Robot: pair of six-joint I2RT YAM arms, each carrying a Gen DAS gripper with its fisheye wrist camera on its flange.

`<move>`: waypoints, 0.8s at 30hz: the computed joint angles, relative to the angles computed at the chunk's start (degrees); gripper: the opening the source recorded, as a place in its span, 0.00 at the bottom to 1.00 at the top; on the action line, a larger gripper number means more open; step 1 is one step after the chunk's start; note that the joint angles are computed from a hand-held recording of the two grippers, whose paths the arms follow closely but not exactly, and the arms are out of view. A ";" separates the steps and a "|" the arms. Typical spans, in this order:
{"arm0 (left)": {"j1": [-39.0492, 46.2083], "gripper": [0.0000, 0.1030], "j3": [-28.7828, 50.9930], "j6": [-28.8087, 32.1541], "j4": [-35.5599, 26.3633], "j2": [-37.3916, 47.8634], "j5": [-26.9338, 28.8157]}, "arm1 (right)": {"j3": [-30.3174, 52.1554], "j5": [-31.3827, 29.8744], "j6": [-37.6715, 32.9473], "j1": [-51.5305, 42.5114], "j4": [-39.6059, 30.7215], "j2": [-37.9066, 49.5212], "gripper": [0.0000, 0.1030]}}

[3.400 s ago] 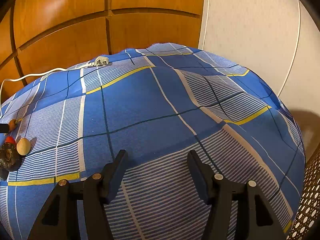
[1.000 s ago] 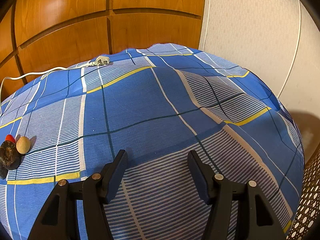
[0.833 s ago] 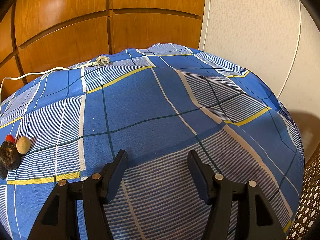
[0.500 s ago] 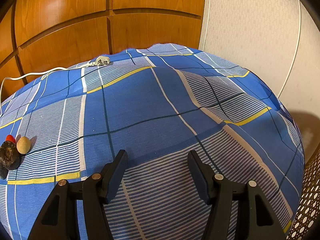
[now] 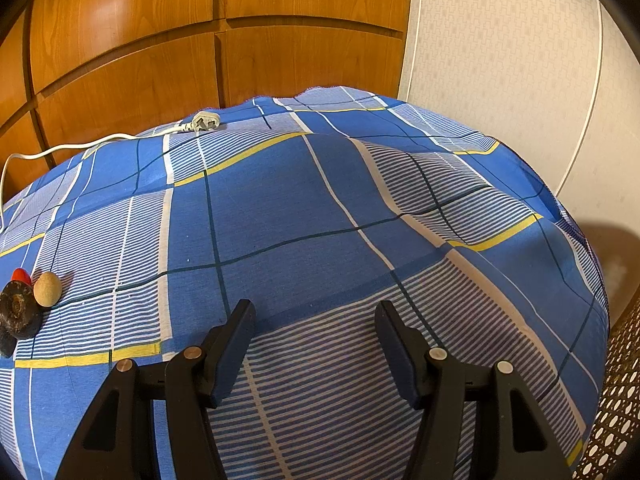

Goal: Organize fruits
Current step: 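Move the right tool to the red cherry tomato and grasp it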

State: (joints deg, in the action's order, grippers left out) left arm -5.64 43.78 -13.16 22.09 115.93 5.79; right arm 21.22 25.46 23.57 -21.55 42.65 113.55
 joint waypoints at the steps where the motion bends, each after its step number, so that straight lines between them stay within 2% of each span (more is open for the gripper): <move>1: 0.00 0.86 0.10 -0.04 -0.06 0.13 0.10 | 0.04 -0.06 0.01 0.02 -0.16 -0.05 0.61; 12: 0.24 0.88 0.66 -0.18 -0.61 0.71 0.83 | 1.62 -2.01 -1.39 -0.89 -5.16 -2.13 0.61; 18: 0.09 0.88 1.13 -0.05 -1.30 1.03 1.04 | 2.24 -7.32 -3.19 0.80 -7.93 -4.69 0.59; 24: -0.04 0.88 1.18 -0.29 -1.40 1.20 1.12 | 2.84 -15.39 -6.34 6.77 -8.97 -7.42 0.51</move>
